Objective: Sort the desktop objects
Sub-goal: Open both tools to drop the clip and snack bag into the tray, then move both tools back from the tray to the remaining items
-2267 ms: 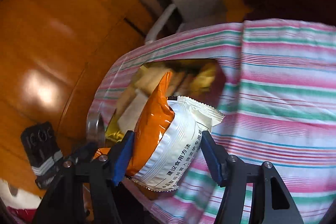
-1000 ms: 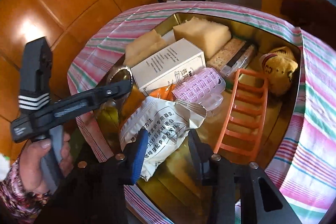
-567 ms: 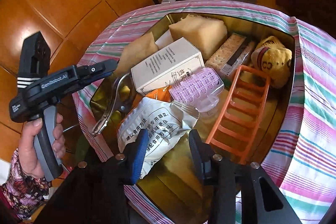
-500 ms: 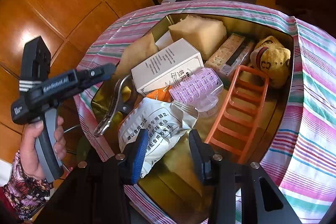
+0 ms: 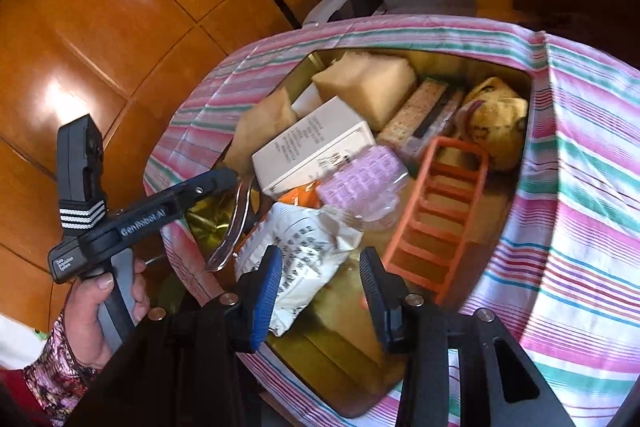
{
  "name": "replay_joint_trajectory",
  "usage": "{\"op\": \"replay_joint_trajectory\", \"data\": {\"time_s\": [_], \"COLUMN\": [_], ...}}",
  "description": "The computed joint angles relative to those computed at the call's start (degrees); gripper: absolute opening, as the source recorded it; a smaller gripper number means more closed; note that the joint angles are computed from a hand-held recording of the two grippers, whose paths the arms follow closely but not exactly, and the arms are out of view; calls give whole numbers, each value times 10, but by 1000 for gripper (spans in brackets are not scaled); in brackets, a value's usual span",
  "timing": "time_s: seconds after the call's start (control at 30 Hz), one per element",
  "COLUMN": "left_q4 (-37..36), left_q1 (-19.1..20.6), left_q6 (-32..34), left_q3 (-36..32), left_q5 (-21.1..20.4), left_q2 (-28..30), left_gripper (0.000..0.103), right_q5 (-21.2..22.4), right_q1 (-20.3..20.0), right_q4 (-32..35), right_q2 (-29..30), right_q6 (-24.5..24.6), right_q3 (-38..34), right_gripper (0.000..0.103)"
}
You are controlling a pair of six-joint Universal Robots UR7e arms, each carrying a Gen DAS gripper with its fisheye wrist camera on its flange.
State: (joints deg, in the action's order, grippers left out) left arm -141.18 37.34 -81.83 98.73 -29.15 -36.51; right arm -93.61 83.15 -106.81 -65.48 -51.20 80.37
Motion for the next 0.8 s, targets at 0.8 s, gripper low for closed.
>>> {"op": "replay_joint_trajectory", "data": {"time_s": [0.8], "left_q4": [-109], "left_q1": [18], "left_q6": [362], "left_q3": [-367], "left_q5": [-216], "left_q2": [248], "left_gripper": [56], "right_q5": [-75], "right_q1": [-105], "right_q4": [-147], "right_q2": [70], "right_q6": [142], "right_q3": [-268], "right_gripper": [64]}}
